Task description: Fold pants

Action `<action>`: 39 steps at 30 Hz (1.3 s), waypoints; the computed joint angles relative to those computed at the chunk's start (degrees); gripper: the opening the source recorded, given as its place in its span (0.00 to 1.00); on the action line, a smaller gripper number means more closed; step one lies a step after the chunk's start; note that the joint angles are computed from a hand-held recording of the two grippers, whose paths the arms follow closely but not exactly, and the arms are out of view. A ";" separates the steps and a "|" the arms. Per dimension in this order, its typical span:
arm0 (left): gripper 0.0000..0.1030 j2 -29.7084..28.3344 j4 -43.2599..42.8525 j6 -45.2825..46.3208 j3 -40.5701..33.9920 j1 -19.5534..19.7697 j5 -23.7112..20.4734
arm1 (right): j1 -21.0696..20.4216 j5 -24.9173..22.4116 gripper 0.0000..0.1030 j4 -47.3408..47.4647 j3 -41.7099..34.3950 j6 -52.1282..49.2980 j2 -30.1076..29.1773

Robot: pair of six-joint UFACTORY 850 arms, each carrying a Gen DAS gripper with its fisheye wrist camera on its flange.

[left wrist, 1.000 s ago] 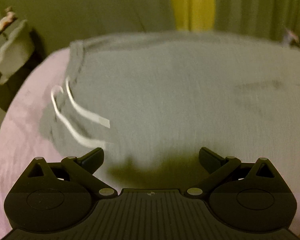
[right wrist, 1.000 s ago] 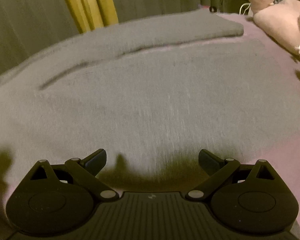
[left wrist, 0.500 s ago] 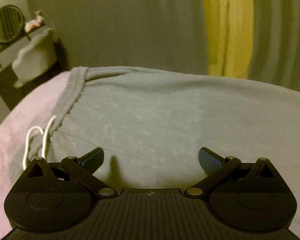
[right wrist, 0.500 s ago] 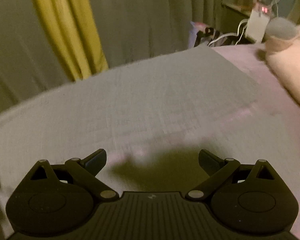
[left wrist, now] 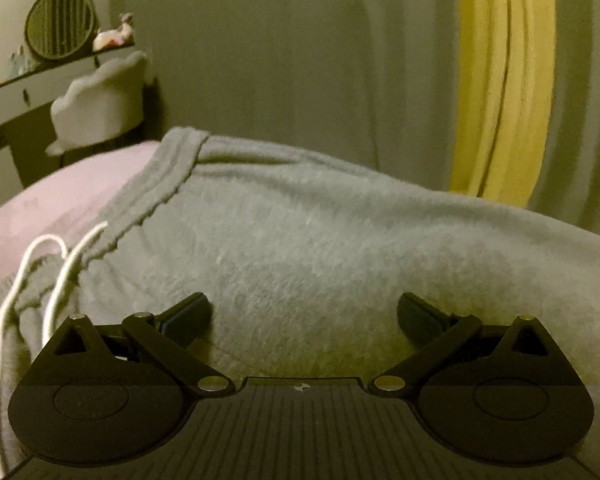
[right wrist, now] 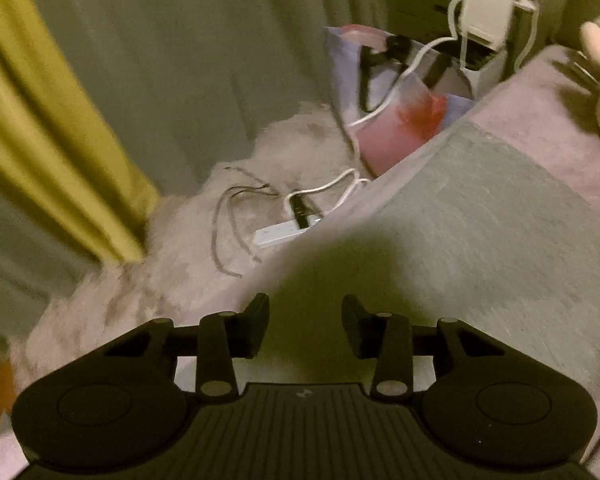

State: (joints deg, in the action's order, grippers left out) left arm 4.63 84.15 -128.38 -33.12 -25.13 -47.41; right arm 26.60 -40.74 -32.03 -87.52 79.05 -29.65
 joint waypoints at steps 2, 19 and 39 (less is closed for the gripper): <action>1.00 -0.77 1.04 -1.86 0.04 -0.21 -0.99 | -0.65 -1.10 0.41 1.14 -2.32 -1.65 -2.25; 1.00 -3.18 4.20 -6.42 -0.16 0.64 -1.90 | -0.82 -21.63 0.07 -2.20 -17.96 -3.62 -14.82; 1.00 17.16 14.63 -26.83 8.97 10.55 19.29 | 18.13 -11.00 0.02 -5.99 48.63 23.71 49.41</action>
State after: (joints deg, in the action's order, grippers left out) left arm 21.79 98.79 -155.20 -24.15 -14.57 -28.12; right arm 44.73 -51.74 -38.02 -38.90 102.76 19.76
